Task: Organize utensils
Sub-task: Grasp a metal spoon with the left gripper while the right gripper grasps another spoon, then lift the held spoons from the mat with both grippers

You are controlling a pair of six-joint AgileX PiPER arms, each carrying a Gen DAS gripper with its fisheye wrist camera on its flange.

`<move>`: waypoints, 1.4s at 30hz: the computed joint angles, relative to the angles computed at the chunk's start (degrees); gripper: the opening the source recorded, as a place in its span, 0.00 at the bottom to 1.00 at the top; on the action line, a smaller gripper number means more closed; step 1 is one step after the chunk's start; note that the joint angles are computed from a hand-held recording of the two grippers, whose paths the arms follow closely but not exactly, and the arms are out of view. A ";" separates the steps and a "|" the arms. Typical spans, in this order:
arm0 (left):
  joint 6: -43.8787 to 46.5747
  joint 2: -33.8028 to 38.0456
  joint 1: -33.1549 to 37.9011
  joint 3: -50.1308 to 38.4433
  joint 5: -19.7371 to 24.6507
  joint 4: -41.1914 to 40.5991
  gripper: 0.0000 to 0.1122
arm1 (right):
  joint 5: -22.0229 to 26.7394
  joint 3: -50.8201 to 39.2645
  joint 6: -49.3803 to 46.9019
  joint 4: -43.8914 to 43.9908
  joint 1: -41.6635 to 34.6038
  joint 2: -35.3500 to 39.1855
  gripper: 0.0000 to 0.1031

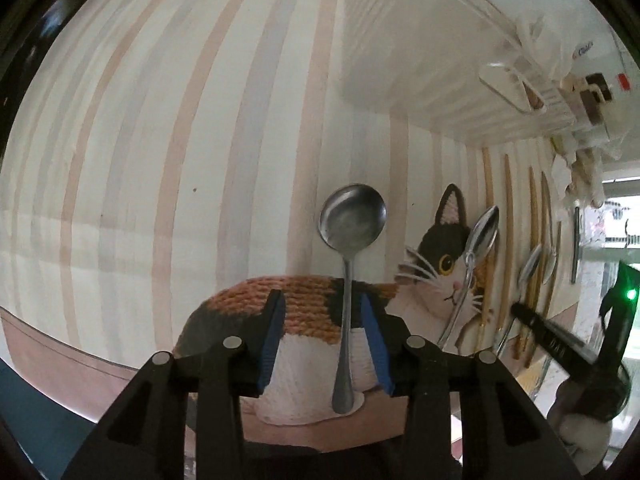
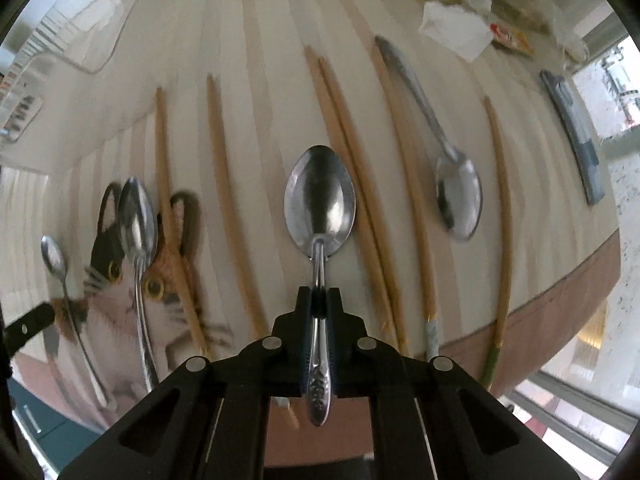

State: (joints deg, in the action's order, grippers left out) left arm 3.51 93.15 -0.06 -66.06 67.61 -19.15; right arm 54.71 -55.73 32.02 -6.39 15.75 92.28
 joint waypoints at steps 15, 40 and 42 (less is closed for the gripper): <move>-11.93 2.22 -10.02 -3.32 -4.16 14.83 0.43 | 2.02 -6.58 -7.68 0.46 -4.84 4.89 0.07; -23.34 5.91 -19.43 -12.83 -2.40 23.26 0.34 | 1.70 -7.99 -9.84 0.67 -8.27 4.37 0.07; -22.80 4.56 -19.31 -13.39 -1.45 23.67 0.34 | 1.78 -7.70 -10.53 0.95 -8.93 3.30 0.07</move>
